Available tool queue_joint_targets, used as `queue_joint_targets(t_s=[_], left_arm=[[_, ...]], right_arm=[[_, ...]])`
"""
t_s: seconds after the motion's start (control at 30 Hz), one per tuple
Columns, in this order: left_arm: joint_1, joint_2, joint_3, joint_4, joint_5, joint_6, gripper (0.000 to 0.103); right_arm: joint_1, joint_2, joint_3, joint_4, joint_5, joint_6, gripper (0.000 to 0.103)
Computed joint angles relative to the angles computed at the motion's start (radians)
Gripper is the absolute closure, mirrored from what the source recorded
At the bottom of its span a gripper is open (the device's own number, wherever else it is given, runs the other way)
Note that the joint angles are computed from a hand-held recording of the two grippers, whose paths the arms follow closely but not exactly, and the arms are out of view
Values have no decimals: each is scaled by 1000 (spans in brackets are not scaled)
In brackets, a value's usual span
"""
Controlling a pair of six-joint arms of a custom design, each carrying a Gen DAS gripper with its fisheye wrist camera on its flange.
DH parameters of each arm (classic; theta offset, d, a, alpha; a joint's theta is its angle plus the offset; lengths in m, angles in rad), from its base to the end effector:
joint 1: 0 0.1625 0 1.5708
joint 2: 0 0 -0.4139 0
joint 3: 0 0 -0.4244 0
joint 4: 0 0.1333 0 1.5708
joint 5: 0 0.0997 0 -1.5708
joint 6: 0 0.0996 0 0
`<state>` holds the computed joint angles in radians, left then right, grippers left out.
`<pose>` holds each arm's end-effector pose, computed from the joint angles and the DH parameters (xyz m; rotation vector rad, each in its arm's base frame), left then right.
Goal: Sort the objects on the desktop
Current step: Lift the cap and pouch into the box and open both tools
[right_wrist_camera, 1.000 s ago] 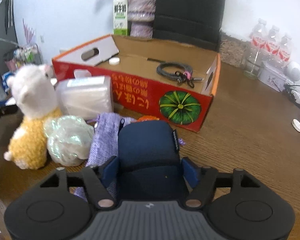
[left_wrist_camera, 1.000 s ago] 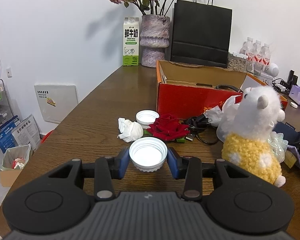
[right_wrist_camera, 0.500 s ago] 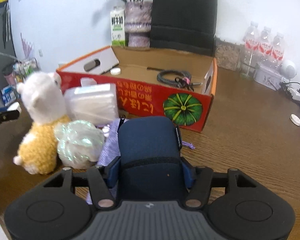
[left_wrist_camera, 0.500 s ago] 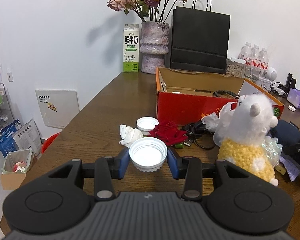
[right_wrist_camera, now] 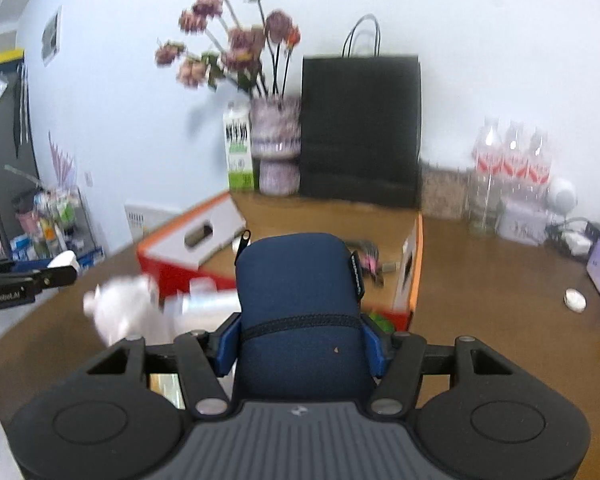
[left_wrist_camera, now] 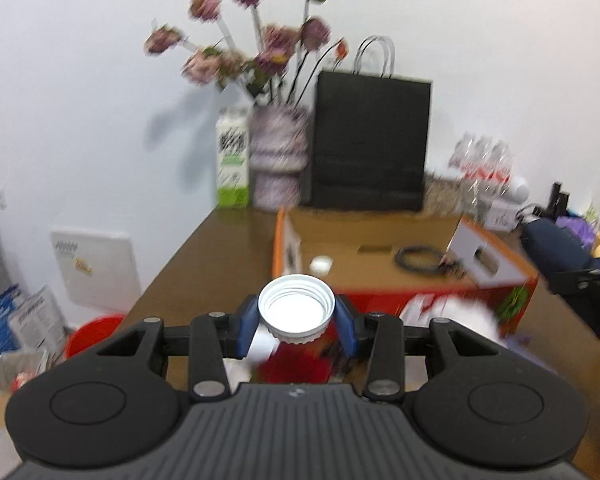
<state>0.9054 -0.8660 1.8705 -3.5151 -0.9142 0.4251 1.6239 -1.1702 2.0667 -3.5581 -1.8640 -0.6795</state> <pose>-0.2291 -0.6063 0.1536 0.8590 2.1890 -1.2628 0.1339 -0.5507 0.2565 0.6235 -2.1934 1.2078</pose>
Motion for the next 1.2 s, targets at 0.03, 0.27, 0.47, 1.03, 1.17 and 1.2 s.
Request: queue_joint_targets(t_s=[0.03,0.27,0.47,1.03,1.17,1.2], left_arm=[[-3,15,-29,4,-9,14,62],[-10,161,-278,57,-31,57,62],[19,302,-498,156,-21,20,62],[92,463,-720,322,41,-32,62],[93,465,-720,335,45,-33,62],[93,466,-722,341,46,-33,62]], right_arm=[[6,16,-27,0,-1,7,44],[27,158,-251,24,-33,83,44],[15,285,-420,38,-44,100,44],[-49,407,-592,139,-85,135,44],[-43,419,-597,132,-116,119,43],[-41,420,-598,139,-126,119,43]])
